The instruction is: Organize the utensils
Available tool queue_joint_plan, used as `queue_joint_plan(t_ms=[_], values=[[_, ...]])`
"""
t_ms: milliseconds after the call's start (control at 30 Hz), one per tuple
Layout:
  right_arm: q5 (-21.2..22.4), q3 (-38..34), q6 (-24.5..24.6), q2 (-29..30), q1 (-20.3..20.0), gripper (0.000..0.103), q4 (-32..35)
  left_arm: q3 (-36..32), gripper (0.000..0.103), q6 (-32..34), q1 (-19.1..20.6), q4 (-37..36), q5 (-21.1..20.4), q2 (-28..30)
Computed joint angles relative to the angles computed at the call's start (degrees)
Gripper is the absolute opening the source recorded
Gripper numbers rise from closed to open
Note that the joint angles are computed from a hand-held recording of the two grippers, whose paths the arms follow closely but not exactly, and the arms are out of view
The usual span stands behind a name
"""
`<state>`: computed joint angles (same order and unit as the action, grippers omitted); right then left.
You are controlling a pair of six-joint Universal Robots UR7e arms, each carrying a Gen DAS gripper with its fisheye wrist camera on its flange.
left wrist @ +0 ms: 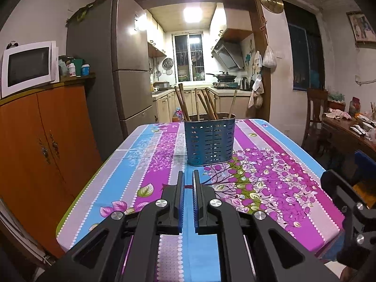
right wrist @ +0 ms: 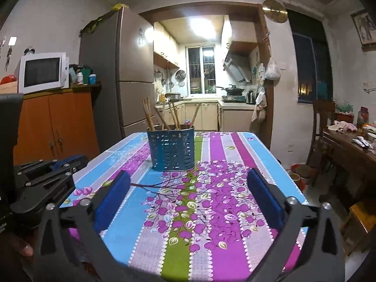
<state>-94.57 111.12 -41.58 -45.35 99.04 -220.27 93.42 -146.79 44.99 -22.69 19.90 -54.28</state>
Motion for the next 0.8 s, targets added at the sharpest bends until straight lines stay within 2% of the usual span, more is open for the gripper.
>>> queue_joint_plan(t_ms=[67,100,133,233,300,367,433,567,667,800], values=[[-0.32,-0.17,0.42,0.16,-0.08,0.097,-0.85,0.54,0.008,1.26,-0.06,-1.49,-0.10,-0.26],[-0.62,-0.30,0.65,0.28,-0.12,0.097,-1.46,1.01,0.013,2.19,-0.13,-2.60,-0.18,-0.56],[-0.85,-0.49,0.86,0.41,-0.18,0.097,-1.99,1.57,0.029,3.49,-0.23,-4.09,-0.27,-0.88],[-1.69,-0.93,1.75,0.67,-0.27,0.097,-3.21,4.35,0.063,7.92,-0.69,-10.11,0.57,-2.45],[-1.91,-1.11,2.59,0.47,-0.44,0.097,-3.07,6.46,0.080,11.59,-1.10,-15.17,1.21,-3.62],[-1.65,-1.12,3.44,0.13,-0.67,0.097,-2.83,8.54,0.085,16.72,-1.45,-21.26,1.30,-4.51],[-1.26,-1.06,4.13,-0.15,-0.86,0.097,-2.81,8.54,0.095,18.41,-1.62,-22.60,0.79,-4.44],[-0.35,-0.57,4.20,-0.56,-1.09,0.097,-3.11,8.98,0.096,18.77,-1.60,-23.46,0.71,-4.76],[-0.62,-0.61,3.24,-0.29,-0.72,0.097,-3.68,8.98,0.096,15.10,-1.69,-20.00,1.98,-5.45],[-0.59,-0.44,2.63,-0.32,-0.45,0.097,-4.28,10.13,0.096,16.26,-2.14,-21.83,2.90,-6.09]])
